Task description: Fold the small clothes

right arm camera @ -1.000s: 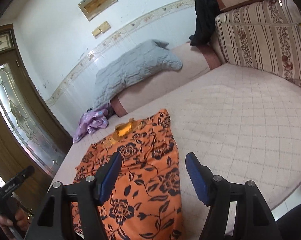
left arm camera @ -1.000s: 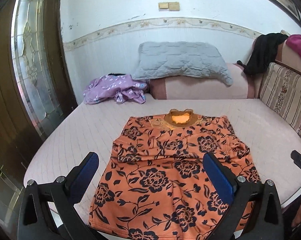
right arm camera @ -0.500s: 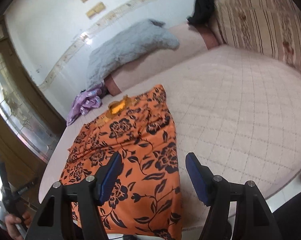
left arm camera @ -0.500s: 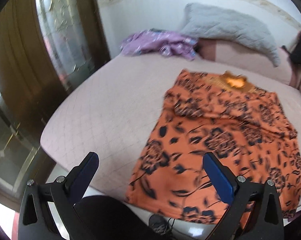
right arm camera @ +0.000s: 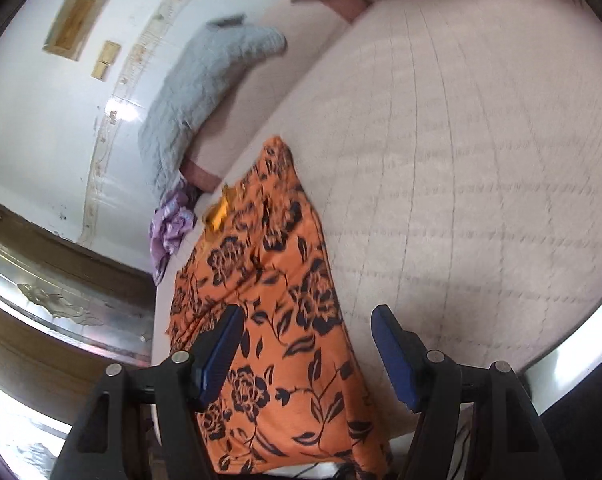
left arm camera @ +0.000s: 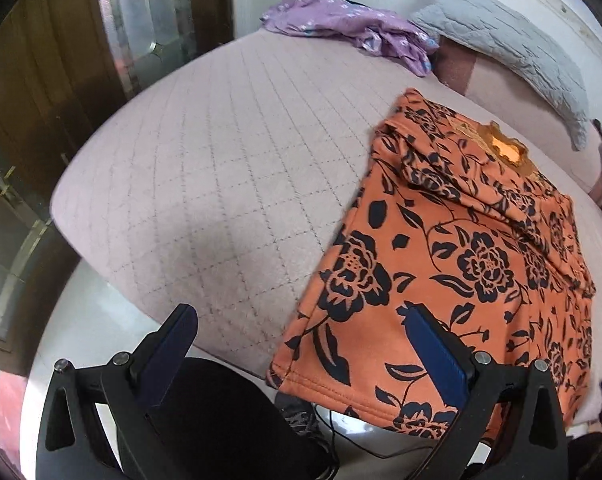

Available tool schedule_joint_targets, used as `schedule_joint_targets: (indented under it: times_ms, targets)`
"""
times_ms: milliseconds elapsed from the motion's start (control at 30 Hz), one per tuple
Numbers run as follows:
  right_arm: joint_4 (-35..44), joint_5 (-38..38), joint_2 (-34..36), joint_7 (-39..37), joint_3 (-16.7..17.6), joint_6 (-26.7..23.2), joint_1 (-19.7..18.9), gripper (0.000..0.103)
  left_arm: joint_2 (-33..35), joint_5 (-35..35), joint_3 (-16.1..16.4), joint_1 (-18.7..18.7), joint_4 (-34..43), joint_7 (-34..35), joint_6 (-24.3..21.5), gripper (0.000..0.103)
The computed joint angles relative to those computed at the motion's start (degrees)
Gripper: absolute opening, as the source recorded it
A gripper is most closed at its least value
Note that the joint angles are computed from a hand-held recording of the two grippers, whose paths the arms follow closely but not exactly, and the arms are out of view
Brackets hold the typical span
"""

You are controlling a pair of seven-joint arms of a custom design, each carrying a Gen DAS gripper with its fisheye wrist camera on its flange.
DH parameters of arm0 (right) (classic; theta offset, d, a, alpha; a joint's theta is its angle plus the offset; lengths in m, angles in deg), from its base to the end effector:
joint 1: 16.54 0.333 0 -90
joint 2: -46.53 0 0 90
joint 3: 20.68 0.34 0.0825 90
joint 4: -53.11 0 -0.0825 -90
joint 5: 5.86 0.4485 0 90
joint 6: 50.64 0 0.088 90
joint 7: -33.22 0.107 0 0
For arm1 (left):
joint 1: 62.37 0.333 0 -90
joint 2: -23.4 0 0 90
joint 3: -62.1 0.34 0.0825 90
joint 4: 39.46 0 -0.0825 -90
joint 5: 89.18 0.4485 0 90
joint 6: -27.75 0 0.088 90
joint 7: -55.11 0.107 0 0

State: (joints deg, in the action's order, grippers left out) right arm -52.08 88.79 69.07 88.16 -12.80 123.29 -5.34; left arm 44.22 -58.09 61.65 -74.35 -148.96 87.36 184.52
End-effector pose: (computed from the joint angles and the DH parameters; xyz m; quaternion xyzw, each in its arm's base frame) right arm 0.6874 0.1499 0.3289 -0.3799 0.8075 0.0241 0.4506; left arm 0.6952 -0.1733 0.3334 -0.7860 0.5555 -0.1902 0.1936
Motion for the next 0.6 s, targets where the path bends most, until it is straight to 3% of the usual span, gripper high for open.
schedule_joint_targets:
  times_ms: [67, 133, 200, 300, 367, 533, 600]
  targets:
    - [-0.28, -3.27, 0.64, 4.55, 0.09, -2.73, -0.68, 0.070, 0.54, -2.13, -1.14, 1.25, 0.28, 2.78, 0.62, 0.099]
    - [-0.52, -5.76, 1.03, 7.44, 0.69, -5.01, -1.59, 0.070, 0.83, -3.43, -1.50, 1.78, 0.38, 4.95, 1.12, 0.086]
    - [-0.62, -9.47, 1.43, 10.40, 1.02, -5.94, -1.83, 0.070, 1.29, -5.28, -2.05, 2.41, 0.77, 7.59, 1.06, 0.082]
    - [-1.07, -21.78, 2.20, 21.03, -0.03, -7.82, -0.90, 0.066, 1.69, -7.08, -1.89, 2.62, 1.12, 9.58, 1.10, 0.082]
    - [-0.61, -27.57, 2.98, 24.88, -0.11, -10.54, -0.87, 0.054, 2.15, -9.46, -2.94, 3.75, 1.70, 13.16, 0.67, 0.082]
    - [-0.44, -38.03, 3.30, 29.43, 0.64, -10.39, -0.29, 0.051, 3.87, -13.95, -3.22, 4.45, 4.19, 16.64, -3.11, 0.082]
    - [-0.84, -46.53, 3.16, 37.18, -2.58, -10.51, 2.60, 0.052, 4.50, -17.43, -4.53, 5.86, 4.77, 18.98, -4.10, 0.082]
